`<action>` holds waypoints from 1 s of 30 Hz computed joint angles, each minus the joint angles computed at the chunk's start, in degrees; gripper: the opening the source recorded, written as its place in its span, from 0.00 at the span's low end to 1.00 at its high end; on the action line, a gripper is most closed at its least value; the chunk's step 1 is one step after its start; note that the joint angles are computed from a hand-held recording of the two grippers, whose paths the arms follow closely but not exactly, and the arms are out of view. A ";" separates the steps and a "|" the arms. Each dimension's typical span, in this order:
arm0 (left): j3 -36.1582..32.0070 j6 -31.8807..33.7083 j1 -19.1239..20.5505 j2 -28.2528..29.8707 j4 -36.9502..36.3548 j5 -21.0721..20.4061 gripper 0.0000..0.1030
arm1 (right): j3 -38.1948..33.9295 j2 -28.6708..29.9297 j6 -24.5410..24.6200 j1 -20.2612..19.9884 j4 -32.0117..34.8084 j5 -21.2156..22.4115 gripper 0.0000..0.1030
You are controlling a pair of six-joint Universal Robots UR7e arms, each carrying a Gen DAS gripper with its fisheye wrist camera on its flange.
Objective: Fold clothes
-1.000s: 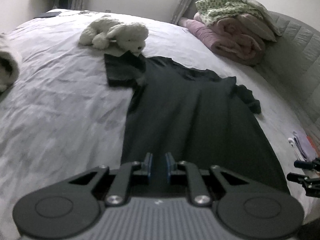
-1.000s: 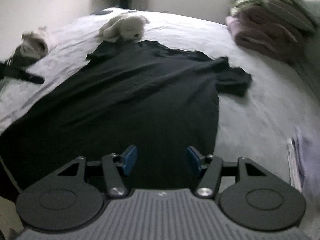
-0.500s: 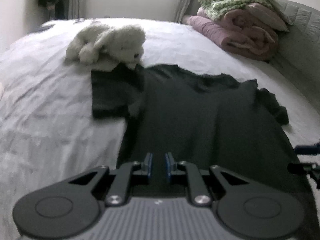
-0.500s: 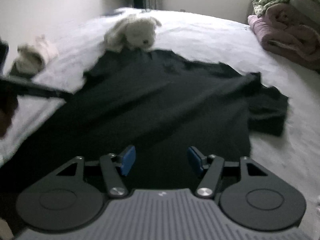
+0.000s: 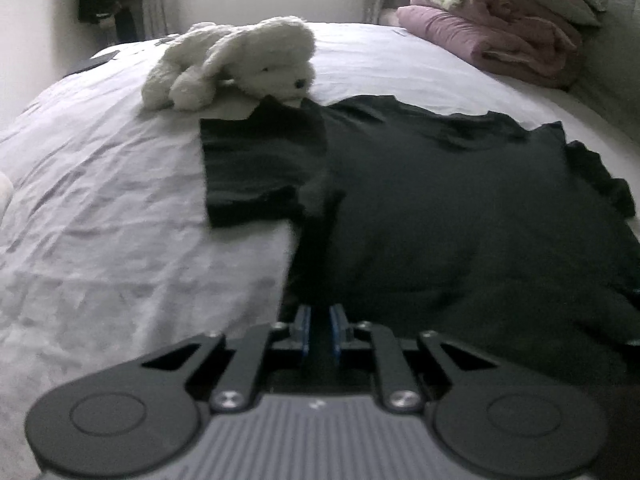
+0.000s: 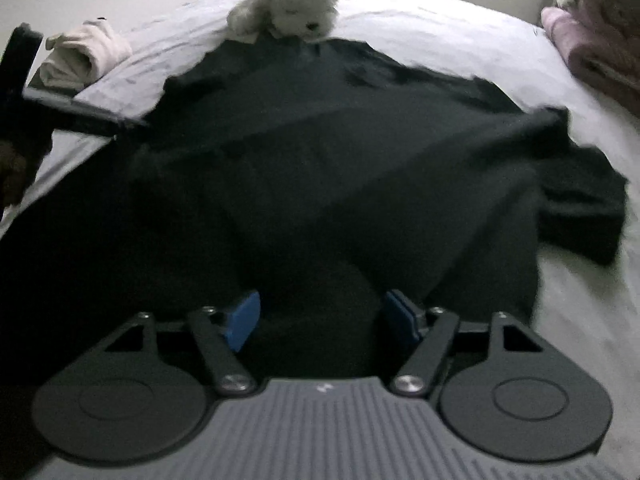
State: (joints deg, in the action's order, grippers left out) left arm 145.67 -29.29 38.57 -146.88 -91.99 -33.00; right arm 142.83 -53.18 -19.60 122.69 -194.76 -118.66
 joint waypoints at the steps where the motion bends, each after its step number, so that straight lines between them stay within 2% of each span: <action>1: 0.07 0.07 -0.04 -0.09 0.06 0.08 0.12 | 0.74 -1.67 0.02 -0.18 1.78 -0.07 0.70; 6: -0.07 -0.12 -0.40 -0.12 1.63 0.63 0.12 | 3.60 -9.21 1.55 -1.45 10.52 0.27 0.72; 10: -1.03 -1.98 -1.11 -0.28 5.49 1.07 0.11 | 4.55 -14.08 2.93 -0.13 18.69 -1.22 0.74; 14: -1.82 -3.68 -1.04 0.63 6.40 0.68 0.11 | 4.40 -15.74 2.86 -0.27 21.45 -0.57 0.74; 16: -2.61 -5.14 -0.96 0.94 6.56 -0.24 0.12 | 3.99 -15.61 2.55 0.50 20.38 -1.03 0.74; 17: -2.81 -5.38 -1.06 0.67 6.21 -0.71 0.14 | 3.99 -15.00 1.82 0.94 17.82 -1.13 0.74; 20: -2.64 -5.03 -1.59 -0.14 4.93 -1.13 0.24 | 4.73 -12.92 0.32 0.73 4.86 1.67 0.74; 22: -2.32 -4.37 -1.46 -0.25 3.85 -1.49 0.26 | 4.50 -9.72 2.16 0.12 -3.57 2.08 0.74; 24: -1.96 -2.90 0.05 0.42 1.37 -2.60 0.26 | 3.24 -6.06 5.95 -0.19 -8.70 0.05 0.74; 25: -1.73 -2.10 0.76 0.70 0.19 -2.89 0.26 | 2.65 -4.67 8.04 -0.62 -10.16 -0.32 0.74; 27: -1.47 -1.09 1.31 0.88 -0.79 -2.92 0.26 | 2.29 -3.74 9.81 -2.64 -10.72 2.97 0.74; 29: -1.56 -0.89 1.52 1.12 -0.60 -2.63 0.22 | 1.19 -3.51 11.00 -3.69 -5.65 4.08 0.71; 30: -1.64 -0.84 1.70 1.18 -0.56 -2.57 0.21 | 0.84 -2.77 10.15 -3.67 -3.93 3.09 0.71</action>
State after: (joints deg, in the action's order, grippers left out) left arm 144.02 -30.13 40.27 -145.70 -92.55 -35.56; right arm 143.67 -55.95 -9.45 119.02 -198.69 -115.57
